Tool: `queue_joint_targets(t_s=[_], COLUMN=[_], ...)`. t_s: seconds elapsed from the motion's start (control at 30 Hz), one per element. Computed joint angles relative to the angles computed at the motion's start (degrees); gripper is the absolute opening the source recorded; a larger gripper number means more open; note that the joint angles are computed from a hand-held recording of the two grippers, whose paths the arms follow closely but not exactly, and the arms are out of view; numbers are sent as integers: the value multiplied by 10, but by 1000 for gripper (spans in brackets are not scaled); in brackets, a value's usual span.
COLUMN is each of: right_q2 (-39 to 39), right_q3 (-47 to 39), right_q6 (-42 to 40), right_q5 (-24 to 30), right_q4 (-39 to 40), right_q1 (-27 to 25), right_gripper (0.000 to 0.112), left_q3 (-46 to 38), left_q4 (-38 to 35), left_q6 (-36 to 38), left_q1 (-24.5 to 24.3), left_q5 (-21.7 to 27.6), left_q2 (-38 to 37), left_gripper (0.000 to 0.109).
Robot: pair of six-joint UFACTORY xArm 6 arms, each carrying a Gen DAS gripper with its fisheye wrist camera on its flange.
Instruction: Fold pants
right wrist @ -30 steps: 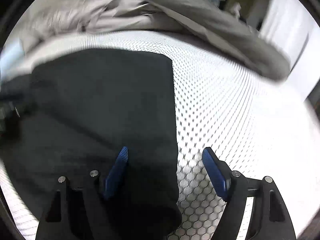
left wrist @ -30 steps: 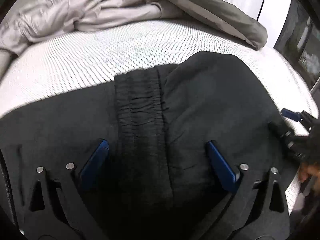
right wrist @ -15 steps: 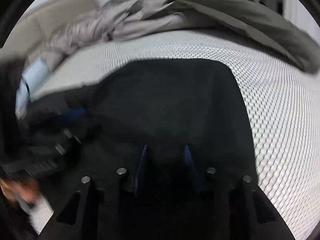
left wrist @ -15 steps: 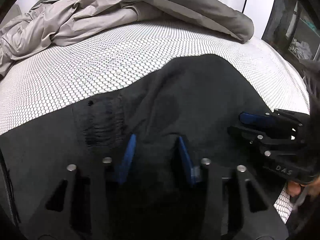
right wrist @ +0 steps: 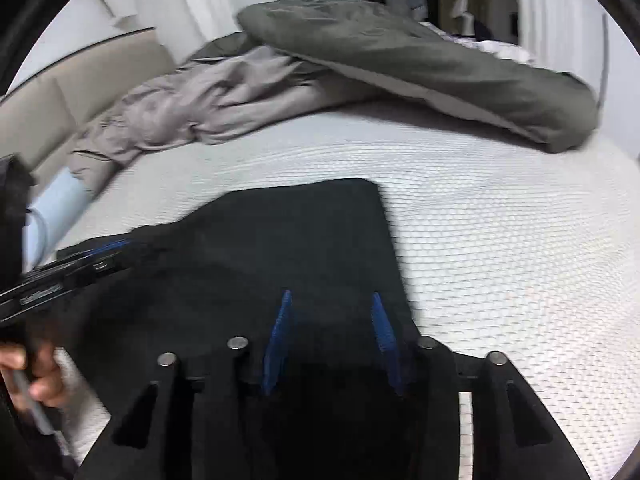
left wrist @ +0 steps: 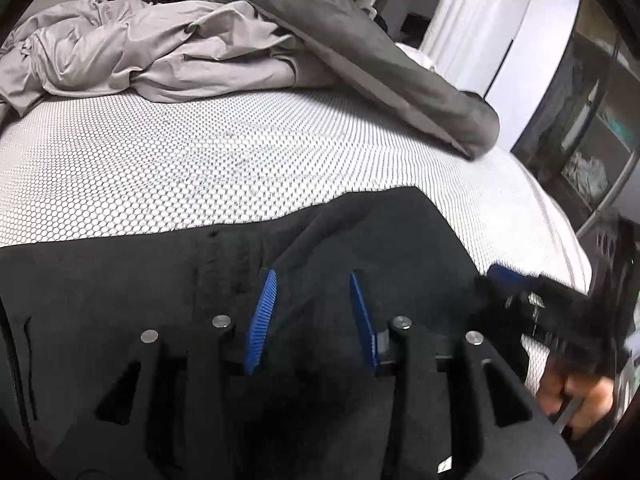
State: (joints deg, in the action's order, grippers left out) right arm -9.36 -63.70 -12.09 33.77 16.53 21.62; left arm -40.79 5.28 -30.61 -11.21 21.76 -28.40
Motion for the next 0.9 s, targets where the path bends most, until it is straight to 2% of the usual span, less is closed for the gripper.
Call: queue_joint_targets(t_s=[0.07, 0.13, 0.2, 0.27, 0.33, 0.37, 0.43, 0.5, 0.53, 0.6, 0.67, 0.73, 0.8, 0.9], right_q2=[16, 64, 111, 172, 202, 202, 177, 169, 163, 155, 137, 119, 99, 131], right_q3=[-18, -70, -124, -188, -212, -202, -159, -152, -146, -140, -135, -131, -123, -163], right_q6=[-17, 9, 31, 12, 16, 21, 37, 36, 47, 52, 26, 22, 1, -40], right_q5=[19, 41, 63, 87, 91, 79, 48, 48, 45, 50, 70, 60, 38, 42], right_q4=[1, -31, -61, -67, -123, -174, -238, -211, -208, -191, -118, -92, -83, -71], right_q1=[12, 31, 45, 58, 67, 69, 55, 28, 12, -12, -28, -20, -4, 32], right_gripper=[46, 46, 46, 46, 46, 46, 56, 57, 58, 58, 58, 58, 58, 63], left_q3=[-22, -54, -68, -77, -79, -76, -63, -53, -49, -52, -61, -62, -74, -93], left_q4=[-23, -40, -42, -22, 11, -5, -59, -92, -83, -44, 29, 110, 95, 36], left_q6=[26, 53, 65, 60, 49, 68, 106, 123, 116, 86, 49, -1, 10, 50], left_q1=[0, 0, 3, 7, 11, 15, 25, 28, 28, 25, 14, 1, -4, 0], left_q5=[15, 52, 57, 53, 53, 47, 31, 19, 18, 26, 45, 33, 15, 6], left_q2=[30, 68, 91, 109, 121, 124, 119, 113, 110, 108, 94, 73, 78, 123], left_gripper=[34, 34, 34, 27, 15, 13, 3, 3, 3, 3, 3, 3, 3, 4])
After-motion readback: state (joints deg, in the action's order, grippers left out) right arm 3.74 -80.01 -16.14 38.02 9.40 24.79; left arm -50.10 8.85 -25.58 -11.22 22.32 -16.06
